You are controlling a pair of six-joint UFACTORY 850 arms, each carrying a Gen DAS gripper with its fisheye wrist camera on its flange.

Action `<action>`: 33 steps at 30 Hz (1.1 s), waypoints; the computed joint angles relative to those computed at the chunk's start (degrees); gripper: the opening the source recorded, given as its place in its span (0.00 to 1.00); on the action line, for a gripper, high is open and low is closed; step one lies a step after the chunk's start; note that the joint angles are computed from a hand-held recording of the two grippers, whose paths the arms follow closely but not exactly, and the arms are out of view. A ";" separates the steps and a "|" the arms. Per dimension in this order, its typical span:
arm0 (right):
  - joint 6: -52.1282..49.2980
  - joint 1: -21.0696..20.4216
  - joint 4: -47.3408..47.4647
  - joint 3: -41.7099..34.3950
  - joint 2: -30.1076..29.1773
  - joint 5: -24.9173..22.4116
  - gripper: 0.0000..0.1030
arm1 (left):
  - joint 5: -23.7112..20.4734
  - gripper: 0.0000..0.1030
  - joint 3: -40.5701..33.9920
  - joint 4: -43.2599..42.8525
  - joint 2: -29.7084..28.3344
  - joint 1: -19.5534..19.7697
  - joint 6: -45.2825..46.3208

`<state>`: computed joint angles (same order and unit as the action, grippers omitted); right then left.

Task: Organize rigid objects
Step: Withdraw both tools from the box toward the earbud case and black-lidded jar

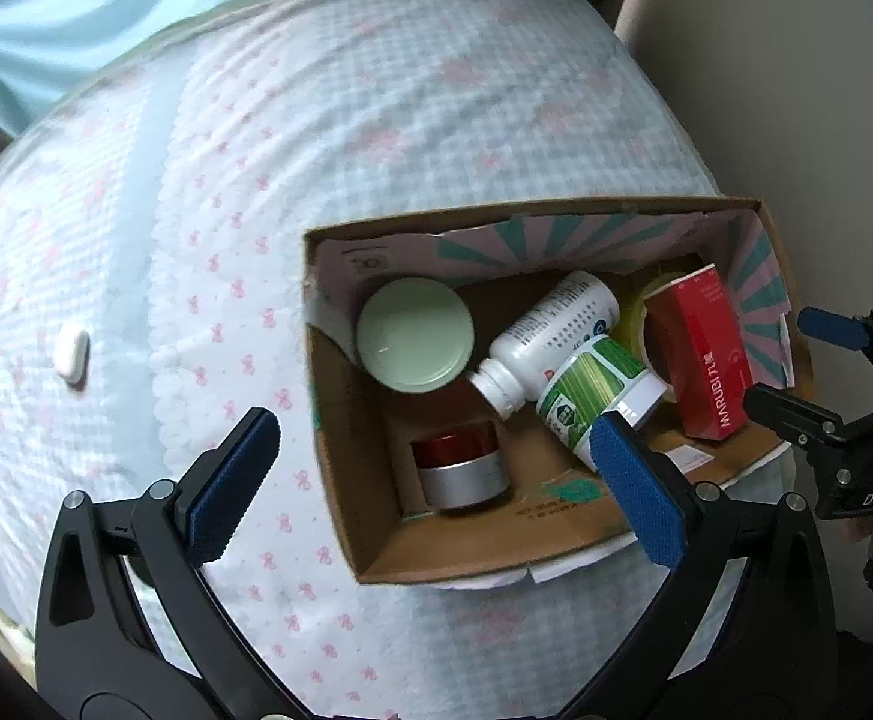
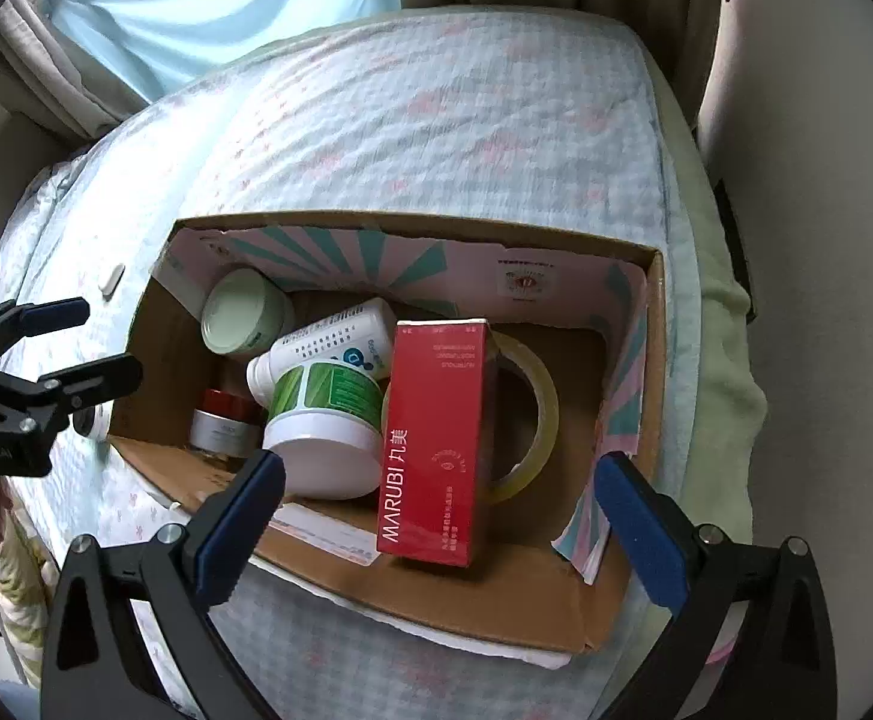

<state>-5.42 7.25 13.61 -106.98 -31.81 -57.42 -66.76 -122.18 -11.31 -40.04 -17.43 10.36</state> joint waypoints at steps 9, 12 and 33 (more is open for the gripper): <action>3.31 1.17 -2.91 -3.43 0.65 -1.73 1.00 | -1.18 1.00 -0.76 -1.05 2.25 1.84 -1.20; 4.31 1.79 -4.94 -4.79 1.07 -2.35 1.00 | -1.55 1.00 -1.43 -1.26 3.23 2.86 -1.08; 15.12 14.56 -17.00 -26.33 -3.76 -8.47 1.00 | -0.74 1.00 -4.23 -4.81 9.83 18.38 8.31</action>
